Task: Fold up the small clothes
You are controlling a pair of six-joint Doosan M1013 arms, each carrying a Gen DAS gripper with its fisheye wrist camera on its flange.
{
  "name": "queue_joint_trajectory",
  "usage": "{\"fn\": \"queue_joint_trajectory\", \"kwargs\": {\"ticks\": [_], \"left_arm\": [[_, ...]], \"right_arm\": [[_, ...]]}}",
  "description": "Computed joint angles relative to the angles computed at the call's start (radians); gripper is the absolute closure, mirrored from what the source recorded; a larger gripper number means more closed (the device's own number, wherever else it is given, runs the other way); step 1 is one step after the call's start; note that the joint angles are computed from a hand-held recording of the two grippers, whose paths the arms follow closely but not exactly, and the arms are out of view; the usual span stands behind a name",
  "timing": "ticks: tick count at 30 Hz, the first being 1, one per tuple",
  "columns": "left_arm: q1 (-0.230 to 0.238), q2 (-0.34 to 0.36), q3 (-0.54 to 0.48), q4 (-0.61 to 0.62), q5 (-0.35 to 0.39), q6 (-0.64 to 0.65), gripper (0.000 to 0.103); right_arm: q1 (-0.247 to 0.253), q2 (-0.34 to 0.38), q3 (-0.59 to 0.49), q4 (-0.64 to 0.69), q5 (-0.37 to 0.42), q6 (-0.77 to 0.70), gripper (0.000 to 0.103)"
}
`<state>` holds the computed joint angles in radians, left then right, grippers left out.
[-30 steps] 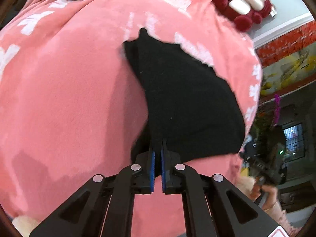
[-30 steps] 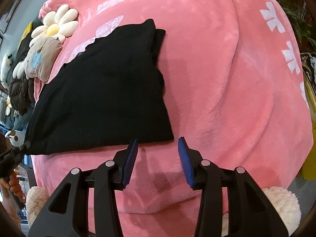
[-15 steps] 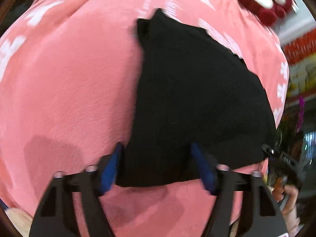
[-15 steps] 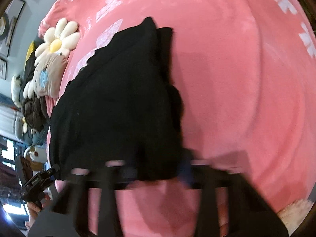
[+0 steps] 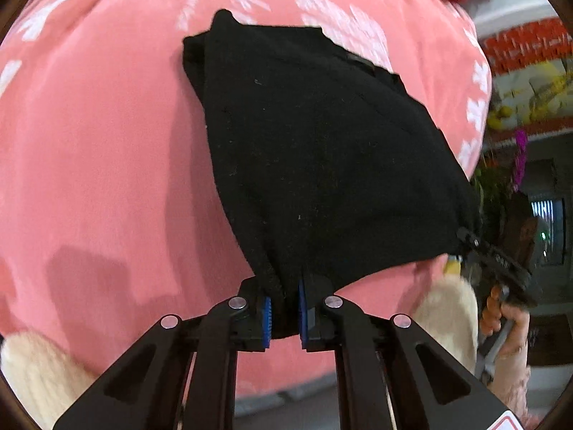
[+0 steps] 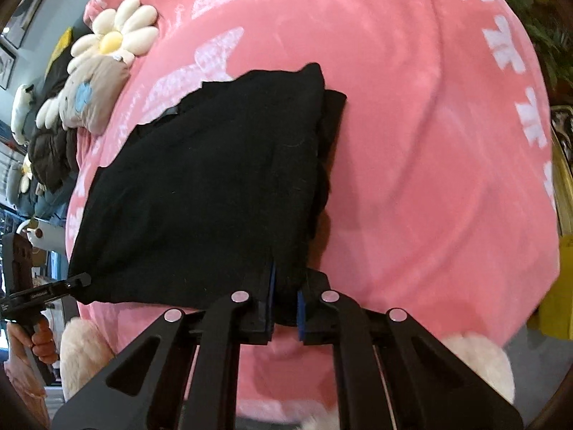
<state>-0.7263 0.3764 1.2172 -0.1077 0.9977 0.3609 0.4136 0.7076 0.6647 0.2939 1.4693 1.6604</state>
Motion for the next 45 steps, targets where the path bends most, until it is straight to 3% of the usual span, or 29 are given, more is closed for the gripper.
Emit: {"fn": "queue_joint_trajectory", "kwargs": {"ticks": [4, 6, 7, 10, 11, 15, 17, 19, 20, 22, 24, 28, 31, 34, 38, 41, 43, 44, 45], "left_arm": [[-0.016, 0.003, 0.021, -0.038, 0.02, -0.007, 0.091], [-0.024, 0.008, 0.017, 0.018, 0.052, -0.089, 0.089], [-0.029, 0.006, 0.012, 0.058, 0.062, -0.131, 0.087], [-0.046, -0.013, -0.005, 0.228, 0.099, -0.233, 0.054], [-0.05, -0.008, -0.028, 0.297, 0.138, -0.258, 0.052], [-0.024, 0.044, -0.125, 0.345, 0.19, -0.19, 0.052], [-0.016, 0.097, -0.192, 0.356, 0.18, -0.109, 0.05], [-0.001, 0.153, -0.255, 0.323, 0.237, -0.037, 0.049], [0.012, 0.202, -0.315, 0.271, 0.321, 0.001, 0.051], [0.013, 0.226, -0.349, 0.258, 0.356, -0.001, 0.052], [0.005, 0.201, -0.323, 0.275, 0.312, -0.016, 0.049], [-0.021, 0.102, -0.179, 0.3, 0.192, -0.176, 0.036], [-0.032, 0.058, -0.096, 0.288, 0.151, -0.277, 0.034], [-0.043, 0.023, -0.023, 0.264, 0.133, -0.349, 0.034], [-0.035, 0.018, 0.02, 0.216, 0.067, -0.344, 0.034], [-0.044, 0.033, 0.002, 0.258, 0.084, -0.353, 0.029], [-0.045, 0.037, -0.004, 0.268, 0.08, -0.343, 0.035], [-0.044, 0.03, 0.007, 0.272, 0.053, -0.346, 0.055], [-0.04, 0.013, 0.036, 0.262, -0.001, -0.348, 0.068]], "right_arm": [[0.0, -0.021, 0.076, -0.018, 0.027, -0.006, 0.09], [0.002, -0.033, 0.095, -0.06, 0.004, 0.041, 0.089], [0.001, -0.052, 0.113, -0.073, -0.048, 0.068, 0.089], [0.009, -0.08, 0.113, -0.106, -0.173, 0.048, 0.089], [0.011, -0.069, 0.086, -0.092, -0.176, 0.023, 0.089], [0.042, 0.04, -0.096, -0.064, -0.112, -0.038, 0.089], [0.059, 0.132, -0.223, -0.091, -0.038, -0.017, 0.089], [0.073, 0.209, -0.321, -0.154, 0.067, 0.016, 0.094], [0.079, 0.219, -0.347, -0.163, 0.077, 0.032, 0.094], [0.086, 0.181, -0.312, -0.17, 0.034, 0.029, 0.09], [0.082, 0.098, -0.182, -0.153, -0.059, 0.026, 0.089], [0.08, 0.005, -0.018, -0.173, -0.111, -0.003, 0.089], [0.08, -0.057, 0.108, -0.167, -0.146, -0.005, 0.089], [0.08, -0.08, 0.157, -0.142, -0.156, -0.018, 0.089], [0.08, -0.093, 0.182, -0.125, -0.158, -0.044, 0.089], [0.081, -0.103, 0.206, -0.113, -0.178, -0.052, 0.089], [0.078, -0.104, 0.214, -0.107, -0.175, -0.04, 0.088], [0.074, -0.105, 0.219, -0.091, -0.176, -0.036, 0.085], [0.069, -0.108, 0.228, -0.069, -0.19, -0.033, 0.083]]}}
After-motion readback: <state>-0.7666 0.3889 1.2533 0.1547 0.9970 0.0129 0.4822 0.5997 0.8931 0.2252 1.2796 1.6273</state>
